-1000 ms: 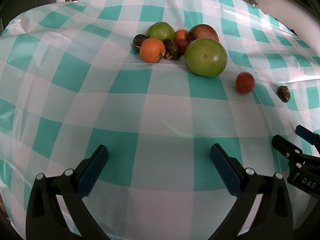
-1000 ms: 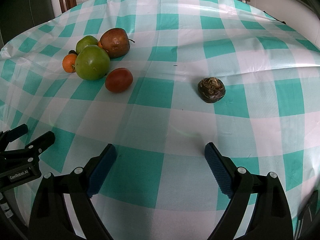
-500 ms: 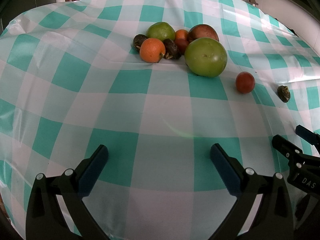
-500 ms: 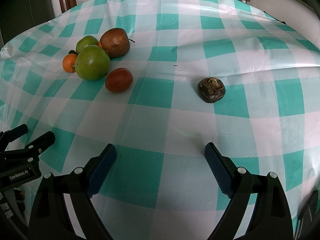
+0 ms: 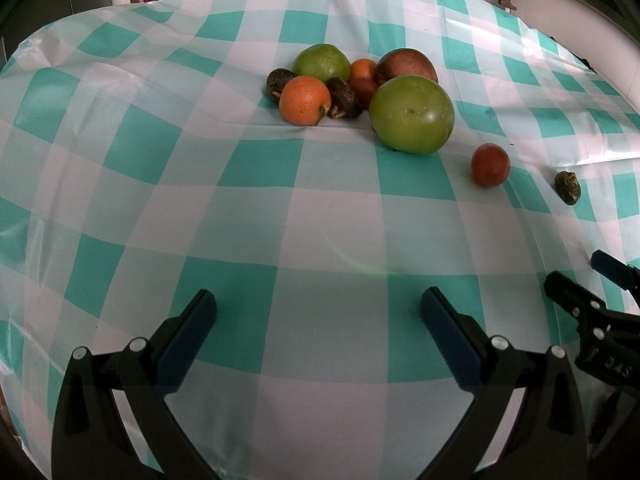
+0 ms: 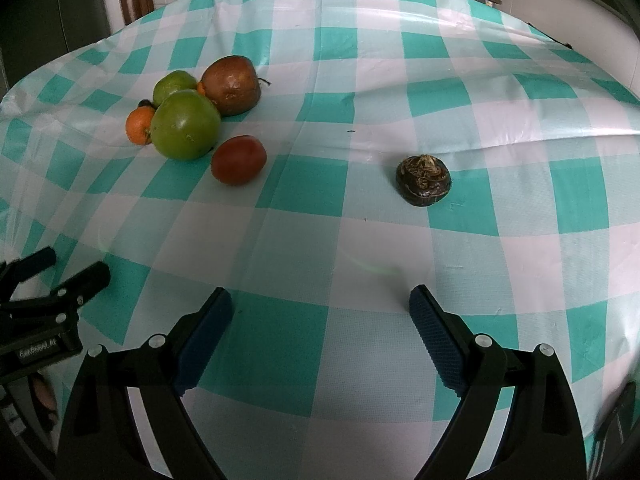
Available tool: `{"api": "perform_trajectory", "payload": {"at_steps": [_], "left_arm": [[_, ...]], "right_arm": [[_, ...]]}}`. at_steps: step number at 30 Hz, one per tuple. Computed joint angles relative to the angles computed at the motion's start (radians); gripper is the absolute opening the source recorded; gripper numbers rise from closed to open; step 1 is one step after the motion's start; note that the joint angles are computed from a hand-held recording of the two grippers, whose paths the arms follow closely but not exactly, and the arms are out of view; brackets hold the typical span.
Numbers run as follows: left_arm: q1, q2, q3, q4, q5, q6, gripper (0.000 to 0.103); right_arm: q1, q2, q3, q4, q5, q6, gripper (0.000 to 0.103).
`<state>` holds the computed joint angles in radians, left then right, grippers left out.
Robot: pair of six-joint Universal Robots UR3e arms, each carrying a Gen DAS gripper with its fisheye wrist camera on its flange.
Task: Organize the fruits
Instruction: 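Grasp the dark round mangosteen-like fruit with the right gripper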
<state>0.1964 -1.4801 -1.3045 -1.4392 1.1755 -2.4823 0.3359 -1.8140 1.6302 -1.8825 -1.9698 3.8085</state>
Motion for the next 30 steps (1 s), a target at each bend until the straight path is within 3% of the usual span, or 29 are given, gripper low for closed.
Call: {"api": "perform_trajectory", "payload": {"at_steps": [3, 6, 8, 13, 15, 18, 19, 22, 25, 26, 30], "left_arm": [[-0.001, 0.000, -0.003, 0.004, 0.002, -0.001, 0.102], [-0.003, 0.001, -0.005, 0.006, 0.002, -0.003, 0.102], [-0.003, 0.000, -0.004, 0.006, 0.002, -0.003, 0.102], [-0.002, 0.001, -0.008, 0.005, -0.001, 0.003, 0.102], [0.002, -0.001, -0.006, 0.000, -0.004, 0.010, 0.102], [0.007, -0.004, 0.003, -0.015, -0.009, 0.026, 0.102], [0.011, -0.003, 0.006, -0.022, -0.011, 0.035, 0.102], [0.014, 0.003, 0.009, -0.040, -0.013, 0.050, 0.102], [0.010, 0.033, -0.019, -0.040, -0.025, 0.092, 0.102], [0.000, 0.056, -0.041, -0.029, -0.028, 0.115, 0.102], [-0.036, 0.109, -0.071, -0.050, -0.086, 0.160, 0.102]], "right_arm": [[-0.081, -0.109, 0.099, -0.068, 0.095, -0.071, 0.087], [-0.222, -0.252, 0.224, -0.151, 0.254, -0.116, 0.087], [-0.243, -0.241, 0.214, -0.157, 0.265, -0.152, 0.087], [-0.137, -0.034, 0.064, -0.222, 0.126, -0.221, 0.087], [-0.129, 0.014, 0.018, -0.229, 0.131, -0.236, 0.086], [-0.012, 0.055, -0.043, -0.216, -0.085, -0.179, 0.084], [-0.012, 0.030, -0.027, -0.219, -0.101, -0.169, 0.084], [-0.125, -0.163, 0.098, -0.197, -0.071, -0.173, 0.084], [-0.402, -0.361, 0.217, -0.119, 0.127, -0.302, 0.084], [-0.460, -0.387, 0.237, -0.106, 0.181, -0.346, 0.084], [-0.479, -0.331, 0.247, -0.136, 0.220, -0.432, 0.073]]}}
